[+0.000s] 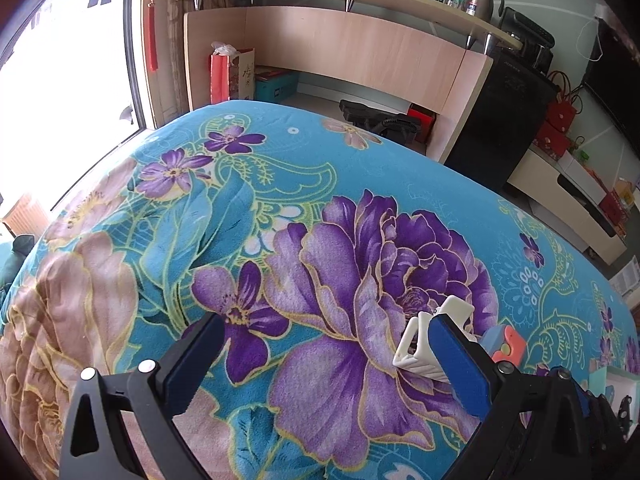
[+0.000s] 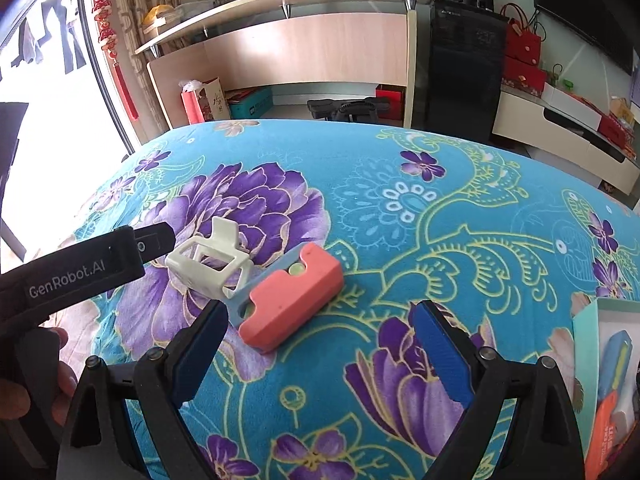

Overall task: Organize rigid objects
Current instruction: 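Move both open tools back to the cream claw clip and orange-blue block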

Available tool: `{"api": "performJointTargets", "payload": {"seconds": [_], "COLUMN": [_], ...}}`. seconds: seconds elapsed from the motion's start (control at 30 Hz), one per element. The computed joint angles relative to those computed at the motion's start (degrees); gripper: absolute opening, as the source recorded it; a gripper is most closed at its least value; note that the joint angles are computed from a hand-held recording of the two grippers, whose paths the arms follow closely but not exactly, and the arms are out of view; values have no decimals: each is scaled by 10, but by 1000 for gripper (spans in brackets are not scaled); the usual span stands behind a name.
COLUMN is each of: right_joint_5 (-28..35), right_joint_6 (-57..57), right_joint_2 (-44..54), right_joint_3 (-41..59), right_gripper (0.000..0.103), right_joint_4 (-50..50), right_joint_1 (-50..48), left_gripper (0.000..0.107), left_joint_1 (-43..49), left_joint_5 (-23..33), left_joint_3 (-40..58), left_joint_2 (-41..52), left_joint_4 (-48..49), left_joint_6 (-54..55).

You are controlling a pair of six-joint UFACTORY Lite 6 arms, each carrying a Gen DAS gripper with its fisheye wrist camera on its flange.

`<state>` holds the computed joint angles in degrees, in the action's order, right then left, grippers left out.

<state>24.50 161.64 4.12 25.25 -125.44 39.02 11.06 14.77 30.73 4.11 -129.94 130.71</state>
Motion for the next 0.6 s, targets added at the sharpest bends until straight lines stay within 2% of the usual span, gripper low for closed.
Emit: {"api": "performJointTargets", "payload": {"seconds": [0.03,0.17,0.27,0.5,0.6], "right_joint_5": [3,22,10,11,5], "right_joint_6": [5,-85,-42,-98,-57], "right_joint_2": [11,56,67,113,104], "right_joint_3": [8,50,59,103,89], "right_gripper": [94,94,94,94,94], "right_joint_4": [-5,85,44,84,47], "right_joint_1": [2,22,9,7,-7], "left_gripper": [103,103,103,103,103], "left_joint_1": [3,14,14,14,3], "left_joint_5": [2,9,9,21,23], "left_joint_3": [-1,-1,-2,1,0], "left_joint_2": [-1,-2,-3,8,9], "left_joint_4": [2,22,25,35,28], "left_joint_6": [0,-20,-22,-28,-25]}}
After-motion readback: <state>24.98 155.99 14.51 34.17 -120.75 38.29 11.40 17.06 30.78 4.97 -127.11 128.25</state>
